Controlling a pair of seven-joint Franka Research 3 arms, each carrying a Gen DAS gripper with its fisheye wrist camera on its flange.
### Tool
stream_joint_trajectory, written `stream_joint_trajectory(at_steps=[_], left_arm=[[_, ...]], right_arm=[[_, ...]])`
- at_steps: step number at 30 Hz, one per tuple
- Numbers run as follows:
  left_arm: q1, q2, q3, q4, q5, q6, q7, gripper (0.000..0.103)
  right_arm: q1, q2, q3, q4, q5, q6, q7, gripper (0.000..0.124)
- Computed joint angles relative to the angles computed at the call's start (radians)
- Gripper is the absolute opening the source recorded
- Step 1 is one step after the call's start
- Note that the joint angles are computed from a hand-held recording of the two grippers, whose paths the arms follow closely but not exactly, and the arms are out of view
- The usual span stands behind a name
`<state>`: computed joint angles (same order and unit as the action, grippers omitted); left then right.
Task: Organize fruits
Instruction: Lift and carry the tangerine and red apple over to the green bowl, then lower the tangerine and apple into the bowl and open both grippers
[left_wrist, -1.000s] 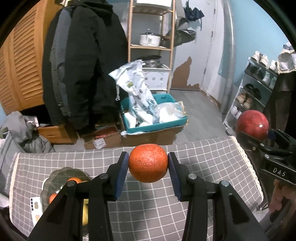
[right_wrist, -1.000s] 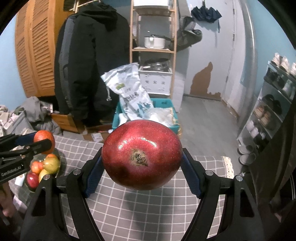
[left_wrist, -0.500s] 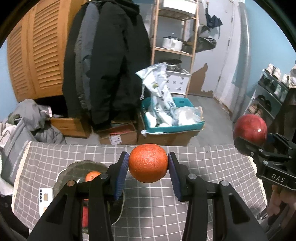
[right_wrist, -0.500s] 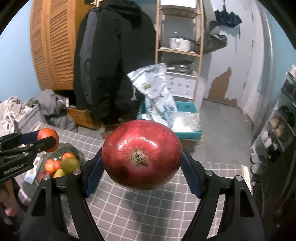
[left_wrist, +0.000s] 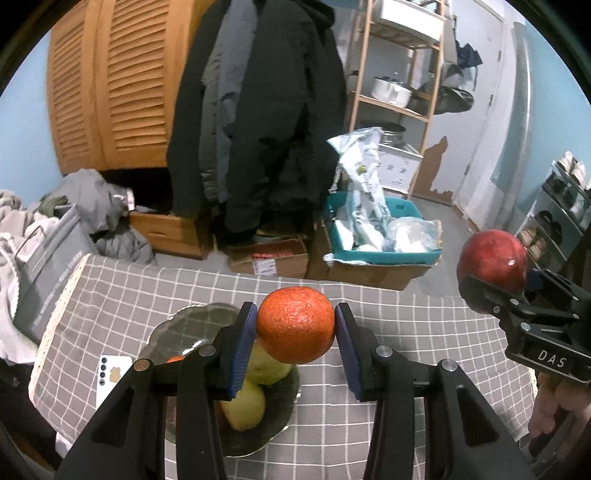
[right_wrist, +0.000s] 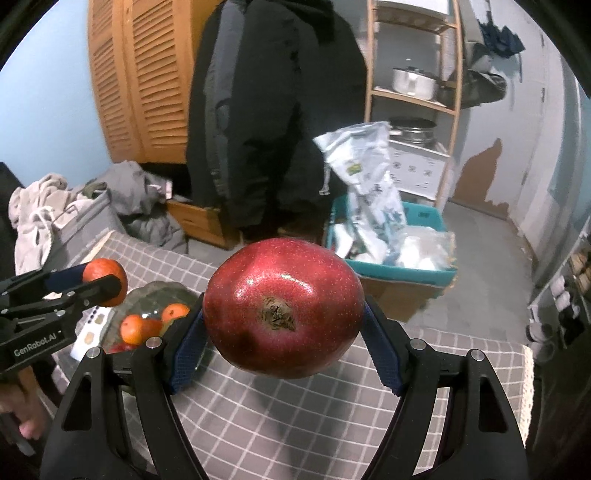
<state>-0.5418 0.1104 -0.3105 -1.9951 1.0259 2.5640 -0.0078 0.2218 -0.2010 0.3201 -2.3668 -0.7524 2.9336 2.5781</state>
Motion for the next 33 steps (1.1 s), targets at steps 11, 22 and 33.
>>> stream_joint_trajectory(at_steps=[11, 22, 33], left_arm=[[0.065, -0.087, 0.003, -0.131, -0.023, 0.029, -0.051, 0.044], [0.121, -0.055, 0.019, -0.214, -0.111, 0.121, -0.005, 0.044], [0.138, 0.007, 0.05, -0.243, -0.194, 0.183, 0.039, 0.044]], right_arm=[[0.14, 0.181, -0.058, 0.166, 0.002, -0.031, -0.045, 0.078], [0.293, 0.357, -0.149, 0.317, 0.121, -0.048, -0.18, 0.078], [0.404, 0.489, -0.22, 0.424, 0.294, -0.061, -0.328, 0.078]])
